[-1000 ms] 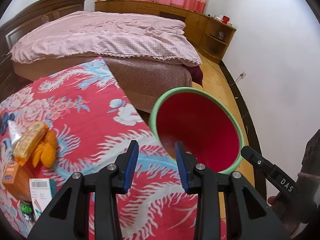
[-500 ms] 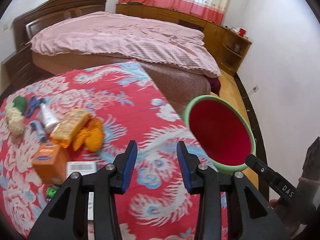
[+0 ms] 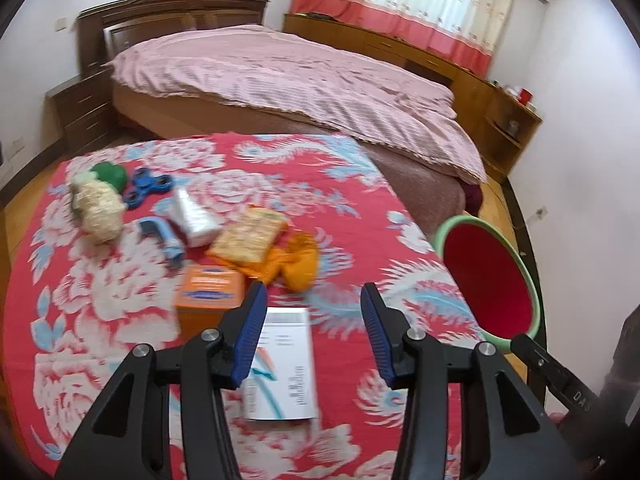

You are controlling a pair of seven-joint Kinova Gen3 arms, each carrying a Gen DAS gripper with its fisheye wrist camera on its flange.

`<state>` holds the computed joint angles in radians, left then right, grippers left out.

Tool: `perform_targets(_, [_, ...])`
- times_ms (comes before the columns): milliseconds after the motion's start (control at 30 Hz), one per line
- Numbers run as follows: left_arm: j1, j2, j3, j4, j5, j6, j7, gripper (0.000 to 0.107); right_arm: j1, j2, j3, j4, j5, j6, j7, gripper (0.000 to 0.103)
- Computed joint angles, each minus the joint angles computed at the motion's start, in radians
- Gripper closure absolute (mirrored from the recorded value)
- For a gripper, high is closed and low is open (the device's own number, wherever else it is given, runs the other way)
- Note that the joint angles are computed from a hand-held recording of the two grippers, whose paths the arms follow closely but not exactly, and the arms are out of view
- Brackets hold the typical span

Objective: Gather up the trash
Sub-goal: 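Move both open tools back over the table, then close the left tool on the orange box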

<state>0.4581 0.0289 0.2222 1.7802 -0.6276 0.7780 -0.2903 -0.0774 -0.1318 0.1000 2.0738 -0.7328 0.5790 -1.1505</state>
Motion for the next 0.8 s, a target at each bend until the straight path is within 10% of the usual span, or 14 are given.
perform_targets(800, [-0.068,0.006,-0.033,0.086,0.043,-0.014,-0.006,0.047,-0.026,0.041,-0.062,-0.023,0.035,0.043,-0.065,0.033])
